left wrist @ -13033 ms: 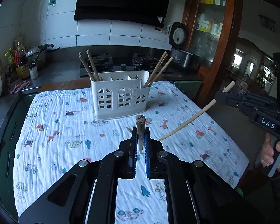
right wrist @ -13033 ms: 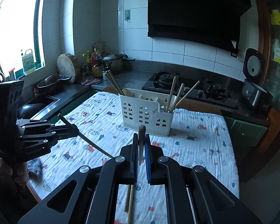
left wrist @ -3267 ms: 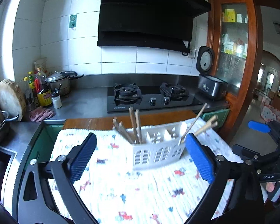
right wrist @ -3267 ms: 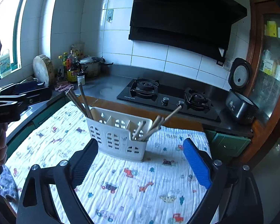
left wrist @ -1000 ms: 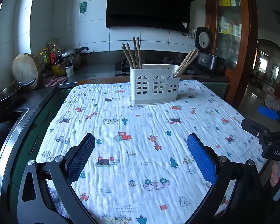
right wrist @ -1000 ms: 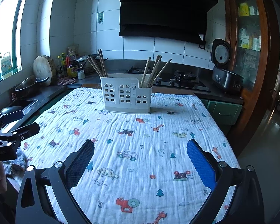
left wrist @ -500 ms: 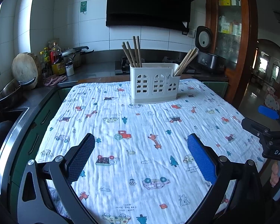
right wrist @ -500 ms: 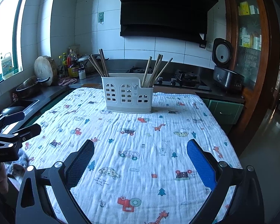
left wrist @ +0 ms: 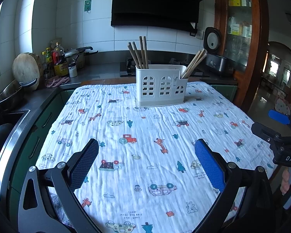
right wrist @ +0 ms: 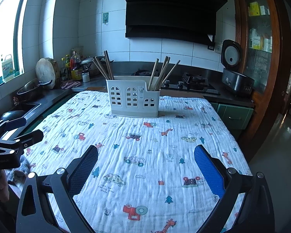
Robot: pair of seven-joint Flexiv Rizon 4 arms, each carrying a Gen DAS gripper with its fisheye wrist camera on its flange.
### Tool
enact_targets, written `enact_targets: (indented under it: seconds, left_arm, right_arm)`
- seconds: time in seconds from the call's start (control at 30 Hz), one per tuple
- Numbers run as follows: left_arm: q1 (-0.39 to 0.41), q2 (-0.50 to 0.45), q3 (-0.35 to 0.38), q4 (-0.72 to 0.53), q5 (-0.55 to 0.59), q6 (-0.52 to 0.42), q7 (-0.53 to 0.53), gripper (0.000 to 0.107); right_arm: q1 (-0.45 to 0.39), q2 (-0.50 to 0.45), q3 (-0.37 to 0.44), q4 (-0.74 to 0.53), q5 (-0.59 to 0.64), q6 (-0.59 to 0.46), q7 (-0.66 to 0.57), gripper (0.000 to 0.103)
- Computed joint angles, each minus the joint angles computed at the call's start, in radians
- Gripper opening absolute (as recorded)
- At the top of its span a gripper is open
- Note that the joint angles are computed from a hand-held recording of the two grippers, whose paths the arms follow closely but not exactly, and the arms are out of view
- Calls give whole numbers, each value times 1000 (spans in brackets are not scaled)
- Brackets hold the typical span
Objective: Organize utensils
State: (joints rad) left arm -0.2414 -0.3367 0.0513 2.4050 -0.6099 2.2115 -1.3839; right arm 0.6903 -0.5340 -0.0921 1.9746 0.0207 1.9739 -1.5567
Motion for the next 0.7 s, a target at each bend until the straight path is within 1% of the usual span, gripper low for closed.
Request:
enact_targets:
  seconds: [0.3,0.4,0.57,0.7]
  left_arm:
    - [10,3,-4,4,25,1,-13,98]
    - [9,3,-4,6,27,1,-18,98]
    - [13,2,-3,5,38,-2,-24,98]
    - [36,2,-10,7,84,-3,-53,98]
  right_arm:
    - [-16,0,16,-3,-12,-2,4,96]
    - [2,-1,0,-3,-2,-6,3,96]
    - [-3,-1,6,-3,-9,-8,7,96]
    - [-5,-3,9,-4,-12,-9,10,96]
